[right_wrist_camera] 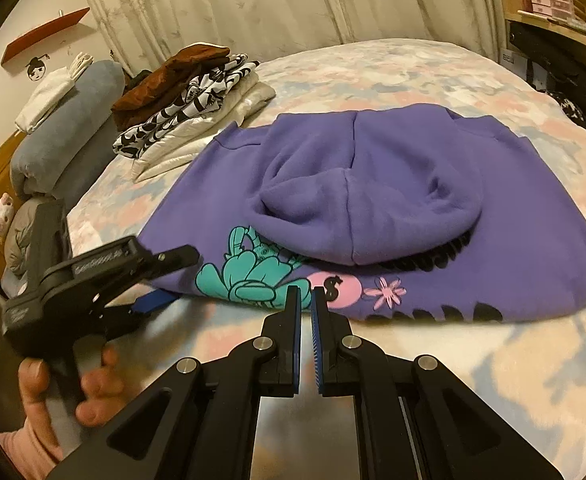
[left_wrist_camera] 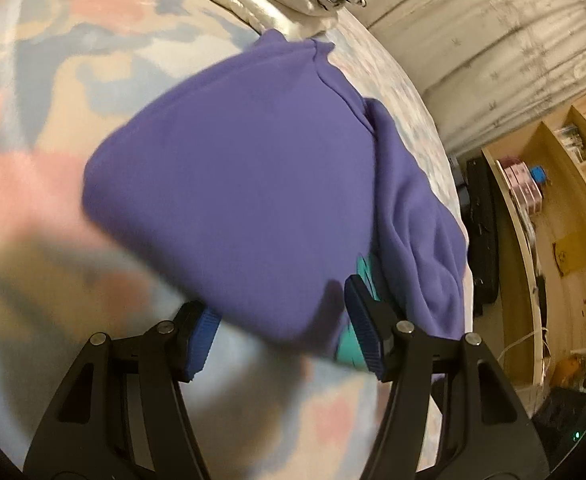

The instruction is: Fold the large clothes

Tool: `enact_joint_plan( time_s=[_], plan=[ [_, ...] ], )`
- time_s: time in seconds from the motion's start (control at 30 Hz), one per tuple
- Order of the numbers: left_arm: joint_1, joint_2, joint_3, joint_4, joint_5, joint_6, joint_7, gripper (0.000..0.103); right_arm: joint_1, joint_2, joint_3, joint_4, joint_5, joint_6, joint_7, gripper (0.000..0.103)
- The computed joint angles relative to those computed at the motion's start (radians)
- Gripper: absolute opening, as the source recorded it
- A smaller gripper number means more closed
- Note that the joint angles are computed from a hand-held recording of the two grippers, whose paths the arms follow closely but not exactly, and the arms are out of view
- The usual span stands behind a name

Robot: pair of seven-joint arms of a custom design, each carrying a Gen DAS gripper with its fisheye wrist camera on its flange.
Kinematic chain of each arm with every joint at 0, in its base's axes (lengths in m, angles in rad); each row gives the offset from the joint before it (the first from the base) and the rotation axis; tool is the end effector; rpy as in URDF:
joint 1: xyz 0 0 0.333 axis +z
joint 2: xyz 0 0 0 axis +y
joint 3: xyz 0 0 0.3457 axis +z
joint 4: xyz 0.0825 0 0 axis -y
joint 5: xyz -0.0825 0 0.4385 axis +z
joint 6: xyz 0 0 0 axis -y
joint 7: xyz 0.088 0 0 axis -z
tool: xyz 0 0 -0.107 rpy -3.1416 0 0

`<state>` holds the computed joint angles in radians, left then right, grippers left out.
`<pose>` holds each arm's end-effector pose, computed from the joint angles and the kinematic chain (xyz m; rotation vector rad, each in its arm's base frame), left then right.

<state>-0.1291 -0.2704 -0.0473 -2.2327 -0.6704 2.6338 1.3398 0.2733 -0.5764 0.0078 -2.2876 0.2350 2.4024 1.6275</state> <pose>0.5511 -0.0845 0.5631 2.4624 -1.4071 1.2125 0.4437 0.1307 0.6620 -1.8191 1.6331 -0.2920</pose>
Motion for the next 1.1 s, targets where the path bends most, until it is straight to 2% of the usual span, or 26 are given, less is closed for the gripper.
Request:
enact_joint_plan(
  time_s=[0.23,0.37,0.43,0.53,0.6,0.67,0.77,0.9,1.1],
  plan=[
    [0.014,0.095,-0.009,0.078,0.009,0.049,0.038,0.057,-0.021,0.101,0.008,0.074,-0.029,0.056,0.004,0.005],
    [0.039,0.119,-0.025,0.105,0.059,0.090,0.023,0.033,-0.039,0.186,0.014,0.148,-0.053,0.124,0.021,0.005],
    [0.044,0.116,-0.030,0.106,0.086,0.120,0.030,0.026,-0.050,0.231,0.017,0.191,-0.077,0.134,0.028,0.005],
    [0.061,0.096,-0.063,0.098,0.231,0.170,-0.012,0.022,-0.070,0.319,0.029,0.263,-0.131,0.124,0.053,0.005],
    [0.074,0.082,-0.087,0.100,0.358,0.200,-0.049,0.019,-0.078,0.388,0.035,0.321,-0.174,0.071,0.065,0.005],
    [0.075,0.071,-0.102,0.104,0.457,0.228,-0.057,0.018,-0.071,0.430,0.030,0.345,-0.164,0.047,0.048,0.005],
    [0.068,0.065,-0.120,0.119,0.578,0.275,-0.049,0.018,-0.066,0.445,0.025,0.344,-0.148,0.064,0.026,0.006],
    [0.001,0.081,-0.103,0.175,0.587,0.294,0.054,0.017,-0.060,0.441,0.004,0.323,-0.040,0.067,-0.048,0.006],
    [-0.041,0.116,-0.122,0.261,0.578,0.261,0.105,0.017,-0.065,0.433,-0.050,0.310,0.252,0.016,-0.204,0.006]
  ],
)
